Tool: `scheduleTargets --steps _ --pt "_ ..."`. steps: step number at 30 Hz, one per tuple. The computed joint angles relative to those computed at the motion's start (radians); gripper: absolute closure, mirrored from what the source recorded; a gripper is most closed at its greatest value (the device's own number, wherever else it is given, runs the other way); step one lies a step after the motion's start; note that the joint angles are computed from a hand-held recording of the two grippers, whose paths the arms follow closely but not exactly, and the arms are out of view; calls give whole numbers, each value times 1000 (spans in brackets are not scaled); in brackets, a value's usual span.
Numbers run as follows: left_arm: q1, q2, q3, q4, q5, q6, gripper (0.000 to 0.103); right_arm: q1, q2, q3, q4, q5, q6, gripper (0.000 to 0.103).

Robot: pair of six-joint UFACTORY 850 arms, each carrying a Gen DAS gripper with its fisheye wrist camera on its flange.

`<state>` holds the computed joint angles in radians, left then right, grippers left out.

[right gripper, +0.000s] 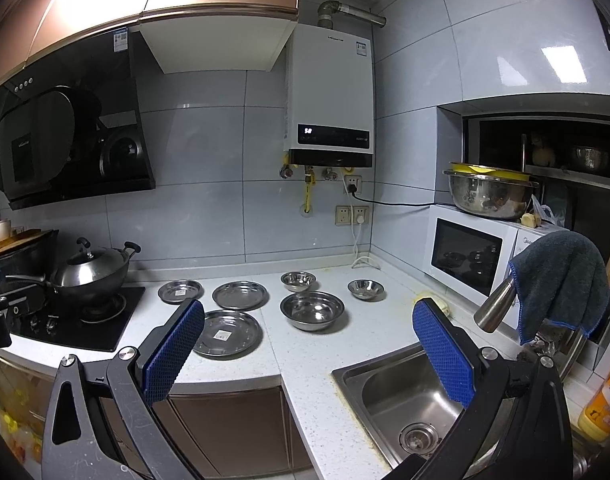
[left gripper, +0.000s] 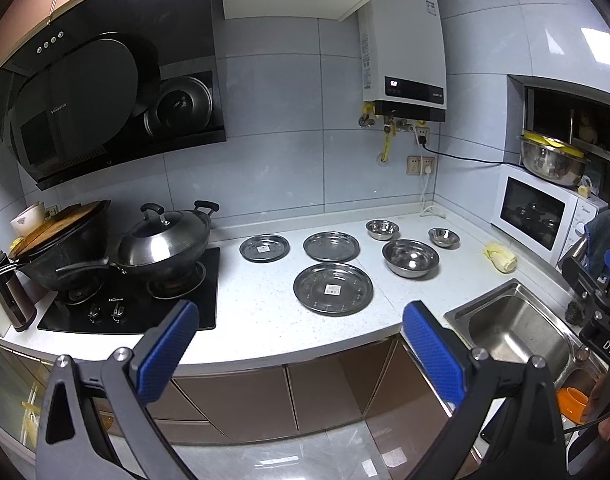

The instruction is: Organize plates and bowls

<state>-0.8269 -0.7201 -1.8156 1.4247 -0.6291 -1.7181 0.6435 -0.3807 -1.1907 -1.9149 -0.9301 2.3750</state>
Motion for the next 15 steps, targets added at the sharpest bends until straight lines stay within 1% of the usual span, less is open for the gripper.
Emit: scheduleTargets --steps 15 --pt "-2 1 -2 -15 7 10 0 0 1 3 -2 0 6 1"
